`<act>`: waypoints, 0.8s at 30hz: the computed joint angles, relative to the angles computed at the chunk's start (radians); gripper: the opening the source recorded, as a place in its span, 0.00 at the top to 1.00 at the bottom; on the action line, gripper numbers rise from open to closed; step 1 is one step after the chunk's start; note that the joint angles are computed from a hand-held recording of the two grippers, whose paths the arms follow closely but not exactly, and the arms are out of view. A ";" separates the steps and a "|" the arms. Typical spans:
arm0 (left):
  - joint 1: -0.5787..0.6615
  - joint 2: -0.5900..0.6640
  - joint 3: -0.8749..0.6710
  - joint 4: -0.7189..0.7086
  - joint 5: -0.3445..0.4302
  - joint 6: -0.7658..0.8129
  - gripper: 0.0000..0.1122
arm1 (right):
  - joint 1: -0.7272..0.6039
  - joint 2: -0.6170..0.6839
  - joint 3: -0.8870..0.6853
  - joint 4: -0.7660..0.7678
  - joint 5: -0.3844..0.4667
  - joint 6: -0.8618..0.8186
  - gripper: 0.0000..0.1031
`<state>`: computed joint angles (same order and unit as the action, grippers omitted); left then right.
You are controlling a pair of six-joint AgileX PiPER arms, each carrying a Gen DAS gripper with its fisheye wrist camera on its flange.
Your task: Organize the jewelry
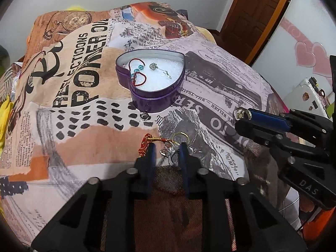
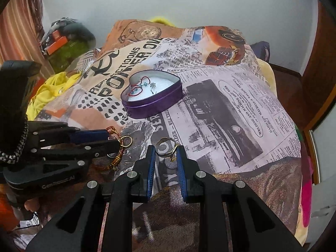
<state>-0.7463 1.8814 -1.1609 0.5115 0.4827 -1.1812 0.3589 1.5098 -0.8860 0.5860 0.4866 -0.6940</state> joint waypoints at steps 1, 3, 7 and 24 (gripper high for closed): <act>0.000 0.001 -0.001 0.003 0.000 -0.003 0.87 | -0.004 0.000 0.001 0.006 0.001 -0.008 0.82; -0.004 -0.003 0.002 0.022 -0.001 -0.019 0.87 | -0.008 0.000 0.000 0.012 0.003 -0.013 0.82; -0.025 -0.023 0.011 0.090 0.017 -0.080 0.87 | -0.016 -0.005 -0.002 0.017 0.012 -0.016 0.82; -0.046 -0.183 0.056 0.248 0.093 -0.222 0.87 | 0.011 -0.065 -0.043 -0.038 0.016 0.056 0.82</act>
<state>-0.7927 1.6983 -1.1047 0.7593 0.5755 -1.4033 0.3696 1.4452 -0.9294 0.5483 0.5027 -0.6380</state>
